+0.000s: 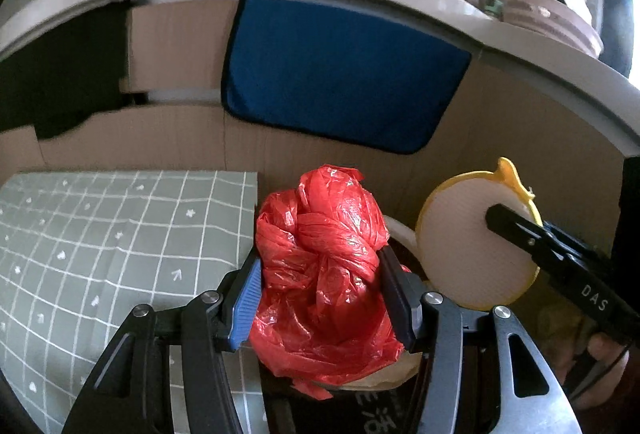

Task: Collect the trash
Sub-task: 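Carry the red bag and yellow sponge over the bin with both grippers, then open both grippers to drop the red bag and sponge into the bin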

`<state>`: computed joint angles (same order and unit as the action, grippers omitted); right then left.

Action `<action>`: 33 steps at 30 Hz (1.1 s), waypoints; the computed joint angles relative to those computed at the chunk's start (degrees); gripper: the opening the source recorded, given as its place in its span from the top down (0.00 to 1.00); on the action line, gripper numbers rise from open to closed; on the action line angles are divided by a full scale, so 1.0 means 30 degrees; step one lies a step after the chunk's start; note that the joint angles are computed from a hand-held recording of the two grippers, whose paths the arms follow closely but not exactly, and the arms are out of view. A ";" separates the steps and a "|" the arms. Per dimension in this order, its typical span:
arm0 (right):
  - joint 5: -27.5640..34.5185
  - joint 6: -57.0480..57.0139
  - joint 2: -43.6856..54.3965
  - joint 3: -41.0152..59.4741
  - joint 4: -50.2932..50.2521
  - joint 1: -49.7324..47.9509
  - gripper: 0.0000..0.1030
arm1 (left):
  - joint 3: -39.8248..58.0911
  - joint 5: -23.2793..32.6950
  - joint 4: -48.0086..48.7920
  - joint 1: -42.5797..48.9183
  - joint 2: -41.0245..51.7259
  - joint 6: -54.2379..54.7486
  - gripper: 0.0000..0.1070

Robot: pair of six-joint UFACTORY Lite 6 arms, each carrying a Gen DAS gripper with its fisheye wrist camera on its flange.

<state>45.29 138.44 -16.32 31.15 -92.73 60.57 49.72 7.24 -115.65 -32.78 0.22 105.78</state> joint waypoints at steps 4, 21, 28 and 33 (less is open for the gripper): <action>-0.0521 0.0509 -0.0262 -0.0413 -0.0682 -0.0996 0.86 | 0.1171 0.1122 0.3174 0.0561 0.1880 -0.3392 0.48; -0.3998 0.3198 0.2807 0.0372 -0.4978 -0.5531 0.86 | 0.6095 0.5661 0.7748 0.1632 0.9687 -0.7064 0.41; -0.4734 0.5695 0.5509 0.1955 -0.7514 -0.5947 0.86 | 0.4171 0.5968 0.5148 0.2978 0.6872 -0.4599 0.40; -0.4417 0.4540 0.7108 0.3015 -0.6405 -0.5753 0.86 | 0.4324 0.7407 0.7420 0.3962 0.6764 -0.7173 0.40</action>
